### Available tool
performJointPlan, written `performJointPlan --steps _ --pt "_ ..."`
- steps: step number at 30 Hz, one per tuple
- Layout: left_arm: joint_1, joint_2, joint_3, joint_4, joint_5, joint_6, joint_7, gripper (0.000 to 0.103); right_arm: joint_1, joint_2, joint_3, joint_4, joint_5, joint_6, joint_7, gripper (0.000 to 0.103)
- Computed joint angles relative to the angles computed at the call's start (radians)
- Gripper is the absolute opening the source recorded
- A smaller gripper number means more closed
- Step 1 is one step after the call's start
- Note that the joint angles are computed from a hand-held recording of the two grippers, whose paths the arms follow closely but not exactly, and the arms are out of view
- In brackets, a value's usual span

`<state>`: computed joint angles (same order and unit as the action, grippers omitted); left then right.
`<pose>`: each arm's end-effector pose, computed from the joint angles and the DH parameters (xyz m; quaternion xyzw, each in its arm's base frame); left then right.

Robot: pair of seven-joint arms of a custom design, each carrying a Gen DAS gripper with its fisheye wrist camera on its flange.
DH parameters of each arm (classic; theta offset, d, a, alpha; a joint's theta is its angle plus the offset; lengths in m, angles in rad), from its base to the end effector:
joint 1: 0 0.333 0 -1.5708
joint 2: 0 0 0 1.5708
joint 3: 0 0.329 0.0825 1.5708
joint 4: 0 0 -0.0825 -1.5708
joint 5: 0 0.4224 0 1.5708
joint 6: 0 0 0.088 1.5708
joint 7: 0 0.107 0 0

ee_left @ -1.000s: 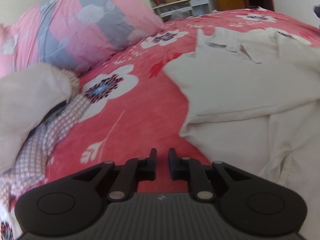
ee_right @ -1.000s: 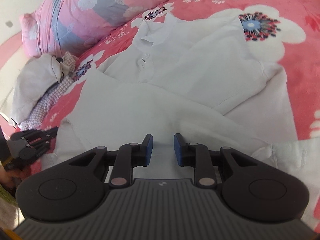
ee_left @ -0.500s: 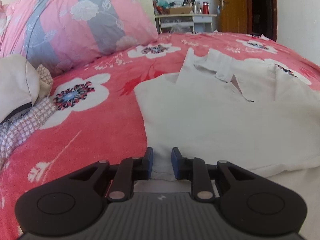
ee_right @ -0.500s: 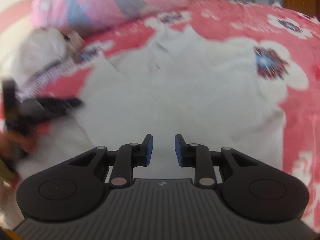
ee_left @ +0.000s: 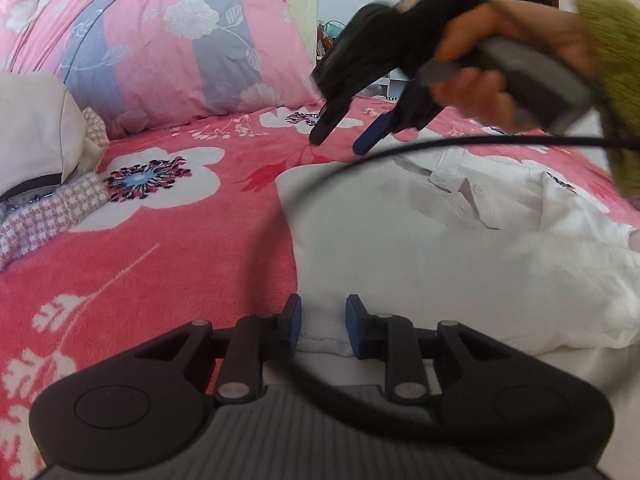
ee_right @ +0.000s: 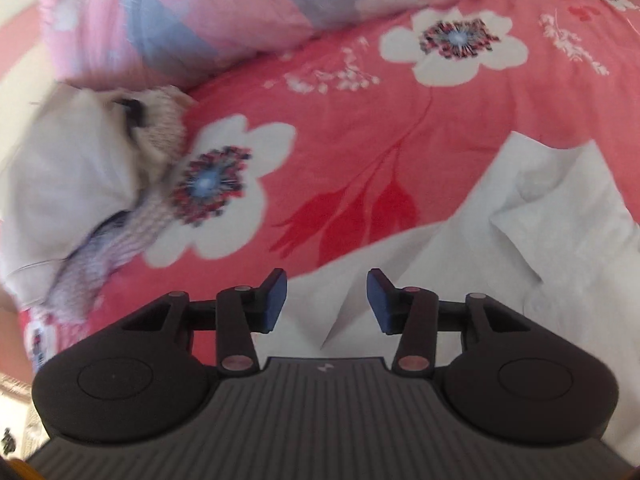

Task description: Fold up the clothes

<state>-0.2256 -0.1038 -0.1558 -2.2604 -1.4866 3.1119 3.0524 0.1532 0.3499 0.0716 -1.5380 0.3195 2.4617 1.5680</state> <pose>0.5329 -0.1242 0.4500 -0.4874 0.7352 -0.3941 0.2582 0.7321 0.1590 0.5189 -0.6801 0.6629 -0.0633 0.3065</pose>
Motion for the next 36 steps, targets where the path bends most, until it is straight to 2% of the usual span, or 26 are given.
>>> performJointPlan --steps 2,4,8,9,11,12,14,24,28,30,32,35,36 --pt "-0.002 0.001 -0.002 0.001 -0.006 0.007 0.011 0.026 0.023 0.07 -0.028 0.098 -0.06 -0.077 0.098 0.045" --pt "-0.002 0.002 -0.003 0.002 -0.008 0.012 0.019 0.027 0.024 0.113 -0.031 0.164 -0.075 -0.13 0.148 0.045" --pt "-0.003 0.003 -0.006 0.004 -0.021 0.02 0.036 0.027 0.006 0.182 -0.014 0.26 -0.058 -0.204 0.178 0.044" --pt "-0.004 0.003 -0.007 0.005 -0.026 0.024 0.043 0.027 0.012 0.196 -0.019 0.278 -0.074 -0.222 0.189 0.041" --pt "-0.004 0.003 -0.01 0.006 -0.033 0.032 0.054 0.027 0.033 0.21 -0.036 0.294 -0.13 -0.236 0.203 0.024" --pt "-0.005 0.002 -0.01 0.006 -0.038 0.036 0.061 0.027 0.046 0.207 -0.045 0.287 -0.164 -0.224 0.202 0.011" --pt "-0.004 0.002 -0.012 0.006 -0.043 0.041 0.07 0.027 0.045 0.186 -0.041 0.246 -0.176 -0.177 0.192 0.002" --pt "-0.006 0.003 -0.015 0.003 -0.027 0.05 0.054 0.027 0.013 0.141 0.01 0.084 -0.097 0.101 0.092 0.0" --pt "-0.008 0.003 -0.01 0.004 -0.018 0.048 0.046 0.027 -0.062 0.122 0.092 0.002 0.078 0.233 -0.005 0.004" --pt "-0.009 0.005 -0.009 0.005 -0.018 0.048 0.047 0.027 -0.126 0.101 0.159 -0.034 0.226 0.3 -0.105 0.005" --pt "-0.009 0.006 -0.009 0.005 -0.017 0.051 0.048 0.027 -0.209 0.061 0.254 -0.08 0.431 0.394 -0.272 0.005" --pt "-0.01 0.007 -0.009 0.005 -0.011 0.053 0.043 0.027 -0.28 -0.027 0.3 -0.12 0.598 0.349 -0.444 0.005" --pt "-0.01 0.008 -0.009 0.005 -0.006 0.053 0.039 0.027 -0.279 -0.061 0.28 -0.132 0.58 0.289 -0.445 0.005"
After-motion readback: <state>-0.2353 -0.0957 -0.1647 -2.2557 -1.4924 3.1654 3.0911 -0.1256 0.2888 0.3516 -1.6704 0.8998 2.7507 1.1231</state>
